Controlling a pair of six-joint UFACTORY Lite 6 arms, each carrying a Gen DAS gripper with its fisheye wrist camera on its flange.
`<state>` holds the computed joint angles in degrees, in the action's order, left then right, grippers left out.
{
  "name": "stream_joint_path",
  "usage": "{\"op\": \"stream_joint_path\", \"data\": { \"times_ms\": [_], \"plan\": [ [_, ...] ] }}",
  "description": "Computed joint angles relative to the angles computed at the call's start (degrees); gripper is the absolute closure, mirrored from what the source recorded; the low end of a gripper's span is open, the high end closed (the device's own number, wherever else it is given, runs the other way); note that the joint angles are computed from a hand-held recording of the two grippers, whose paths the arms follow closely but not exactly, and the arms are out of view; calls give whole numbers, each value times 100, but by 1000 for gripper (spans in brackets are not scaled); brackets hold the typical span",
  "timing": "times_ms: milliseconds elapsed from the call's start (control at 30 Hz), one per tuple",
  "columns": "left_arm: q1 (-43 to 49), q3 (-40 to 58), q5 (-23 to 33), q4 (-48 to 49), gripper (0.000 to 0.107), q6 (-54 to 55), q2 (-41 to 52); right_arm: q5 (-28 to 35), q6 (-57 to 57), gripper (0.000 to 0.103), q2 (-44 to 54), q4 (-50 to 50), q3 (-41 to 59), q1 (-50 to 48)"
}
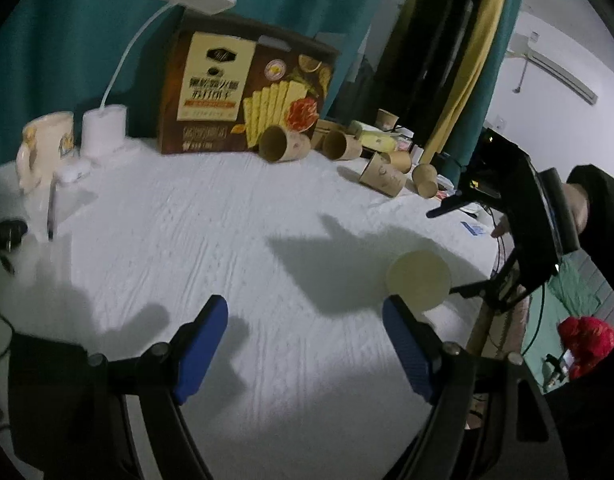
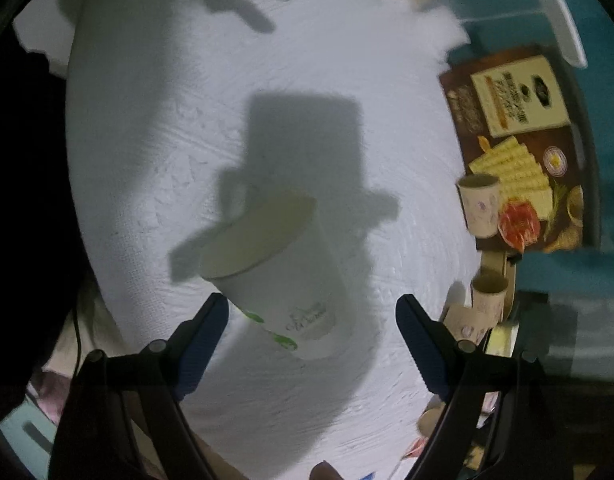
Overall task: Flip cup upright
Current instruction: 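Grasp the white paper cup with the right gripper and turn it upright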
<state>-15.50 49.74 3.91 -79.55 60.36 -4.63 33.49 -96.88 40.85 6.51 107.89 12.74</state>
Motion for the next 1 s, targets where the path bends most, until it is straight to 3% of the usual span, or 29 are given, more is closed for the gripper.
{"op": "stream_joint_path", "data": {
  "times_ms": [100, 300, 433, 533, 667, 1000],
  "plan": [
    [193, -253, 158, -1292, 27, 1239, -107, 25, 322, 19, 145, -680, 122, 234],
    [497, -527, 429, -1863, 27, 1742, -173, 422, 706, 19, 647, -1575, 718, 609],
    [599, -719, 500, -2850, 27, 2626, -313, 599, 1088, 19, 1023, -2216, 1085, 784],
    [643, -792, 572, -3315, 27, 3045, -340, 709, 1192, 27, 1167, -2430, 1199, 877],
    [662, -789, 668, -3350, 27, 3051, -257, 933, 1253, 38, 1312, -2530, 1398, 950],
    [657, -826, 741, -3497, 27, 3220, -245, 864, 1371, 40, 1080, -2456, 1148, 894]
  ]
}}
